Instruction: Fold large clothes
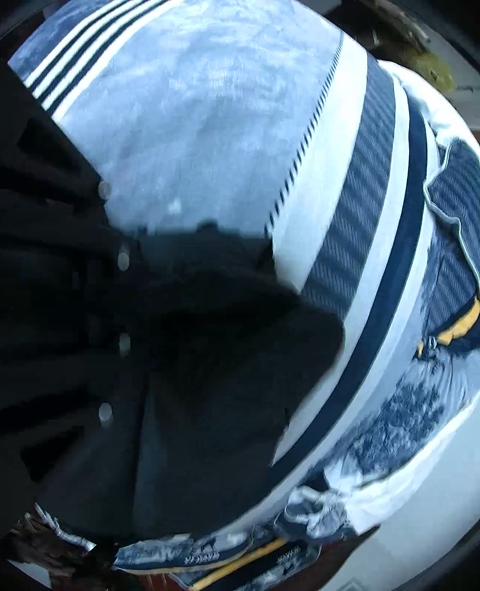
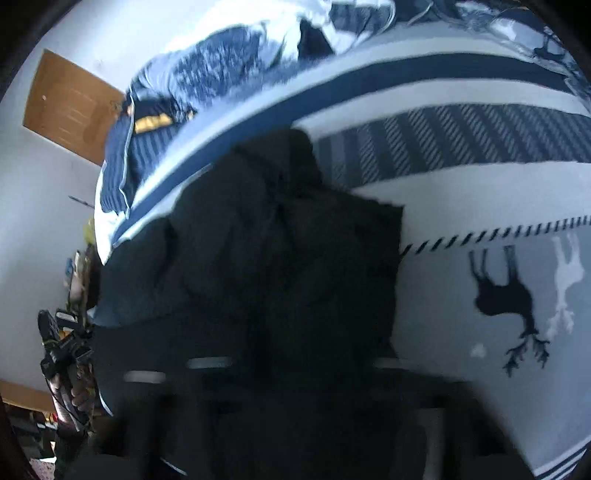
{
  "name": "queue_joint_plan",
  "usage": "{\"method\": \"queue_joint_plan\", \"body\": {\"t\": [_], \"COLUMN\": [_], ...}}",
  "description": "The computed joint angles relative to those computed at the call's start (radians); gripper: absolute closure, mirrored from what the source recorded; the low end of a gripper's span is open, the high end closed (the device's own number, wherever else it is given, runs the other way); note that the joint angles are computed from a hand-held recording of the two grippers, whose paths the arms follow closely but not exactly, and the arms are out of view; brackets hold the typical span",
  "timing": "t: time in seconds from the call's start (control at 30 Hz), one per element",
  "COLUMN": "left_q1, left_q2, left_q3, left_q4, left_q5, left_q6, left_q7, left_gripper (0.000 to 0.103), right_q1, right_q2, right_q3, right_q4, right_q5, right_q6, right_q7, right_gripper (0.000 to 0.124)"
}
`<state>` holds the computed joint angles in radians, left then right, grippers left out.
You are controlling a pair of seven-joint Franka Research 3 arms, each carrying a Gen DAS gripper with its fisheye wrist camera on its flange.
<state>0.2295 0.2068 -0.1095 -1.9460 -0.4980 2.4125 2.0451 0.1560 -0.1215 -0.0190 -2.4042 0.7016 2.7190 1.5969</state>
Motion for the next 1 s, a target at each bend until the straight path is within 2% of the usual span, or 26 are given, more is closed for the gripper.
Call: {"method": "queue_joint_plan", "body": {"t": [0.07, 0.1, 0.17, 0.23, 0.27, 0.3, 0.33, 0.4, 0.43, 0.47, 0.5, 0.53, 0.6, 0.63, 0.67, 0.73, 0.77, 0.8, 0.83, 0.87, 0.9, 0.93, 0.97, 1.0], "left_q1": [0.006, 0.003, -0.014, -0.031, -0.027, -0.02, -0.003, 0.013, 0.011, 0.008, 0.008, 0.004, -0.004, -0.007, -0.025, -0.013, -0.011, -0.019, -0.019, -0.012, 0.0, 0.018, 0.032, 0.051], "left_q2": [-0.035, -0.034, 0.009, 0.054, 0.053, 0.047, 0.026, -0.003, -0.006, -0.005, 0.006, 0.02, 0.07, 0.112, 0.14, 0.226, 0.27, 0.306, 0.324, 0.344, 0.341, 0.321, 0.301, 0.275], "left_q3": [-0.011, -0.007, 0.002, 0.008, 0.002, -0.004, -0.016, -0.024, -0.019, -0.016, -0.016, -0.015, -0.016, -0.022, -0.009, -0.039, -0.047, -0.047, -0.054, -0.065, -0.075, -0.093, -0.108, -0.127], "left_q4": [-0.027, -0.022, 0.016, 0.047, 0.041, 0.034, 0.014, -0.005, -0.003, 0.004, 0.024, 0.048, 0.125, 0.182, 0.219, 0.331, 0.384, 0.422, 0.44, 0.462, 0.452, 0.418, 0.385, 0.346], "left_q5": [-0.061, -0.064, -0.007, 0.078, 0.081, 0.073, 0.034, -0.017, -0.013, -0.011, -0.013, -0.002, 0.036, 0.052, 0.059, 0.103, 0.115, 0.141, 0.152, 0.152, 0.137, 0.111, 0.087, 0.053], "left_q6": [0.071, 0.075, 0.047, 0.027, 0.03, 0.041, 0.071, 0.115, 0.13, 0.153, 0.169, 0.168, 0.131, 0.097, 0.064, -0.031, -0.077, -0.108, -0.129, -0.152, -0.138, -0.091, -0.047, 0.013], "left_q7": [0.062, 0.062, 0.016, -0.042, -0.053, -0.056, -0.017, 0.038, 0.04, 0.044, 0.047, 0.033, -0.019, -0.045, -0.066, -0.133, -0.152, -0.184, -0.2, -0.206, -0.208, -0.178, -0.143, -0.082], "left_gripper": [0.099, 0.099, 0.099, 0.097, 0.095, 0.094, 0.094, 0.081, 0.063, 0.049, 0.048, 0.048, 0.048, 0.048, 0.048, 0.048, 0.05, 0.057, 0.084, 0.101, 0.101, 0.102, 0.102, 0.102], "right_q1": [-0.011, -0.009, -0.053, -0.101, -0.1, -0.078, -0.065, -0.07, -0.09, -0.096, -0.099, -0.106, -0.099, -0.081, -0.056, -0.028, -0.03, -0.038, -0.049, -0.071, -0.094, -0.1, -0.13, -0.124], "right_q2": [-0.067, -0.103, -0.149, -0.099, -0.033, 0.003, 0.008, -0.031, -0.056, -0.071, -0.079, -0.088, -0.057, -0.03, 0.005, 0.08, 0.136, 0.176, 0.224, 0.277, 0.325, 0.342, 0.353, 0.334], "right_q3": [0.024, 0.03, 0.06, 0.09, 0.084, 0.063, 0.054, 0.065, 0.082, 0.085, 0.083, 0.085, 0.07, 0.047, 0.019, -0.011, -0.017, -0.015, -0.013, -0.005, 0.005, 0.004, 0.029, 0.026], "right_q4": [-0.033, -0.057, -0.09, -0.073, -0.029, -0.002, 0.004, -0.016, -0.02, -0.023, -0.022, -0.032, 0.02, 0.051, 0.082, 0.159, 0.22, 0.246, 0.29, 0.345, 0.394, 0.41, 0.42, 0.402], "right_q5": [-0.103, -0.121, -0.239, -0.372, -0.417, -0.393, -0.383, -0.506, -0.611, -0.651, -0.67, -0.697, -0.693, -0.64, -0.545, -0.351, -0.268, -0.236, -0.202, -0.136, -0.078, -0.077, -0.054, 0.011], "right_q6": [0.036, 0.059, 0.064, 0.025, -0.038, -0.064, -0.064, -0.026, -0.02, -0.016, 0.003, 0.061, 0.044, 0.041, 0.06, 0.048, 0.013, 0.01, -0.006, -0.053, -0.104, -0.129, -0.145, -0.105], "right_q7": [0.073, 0.089, 0.217, 0.333, 0.343, 0.312, 0.302, 0.364, 0.429, 0.455, 0.469, 0.482, 0.445, 0.394, 0.317, 0.175, 0.128, 0.128, 0.128, 0.089, 0.06, 0.08, 0.081, 0.028], "right_gripper": [0.118, 0.119, 0.119, 0.119, 0.118, 0.116, 0.114, 0.114, 0.103, 0.075, 0.053, 0.032, 0.032, 0.032, 0.032, 0.032, 0.033, 0.033, 0.035, 0.041, 0.051, 0.092, 0.111, 0.118]}}
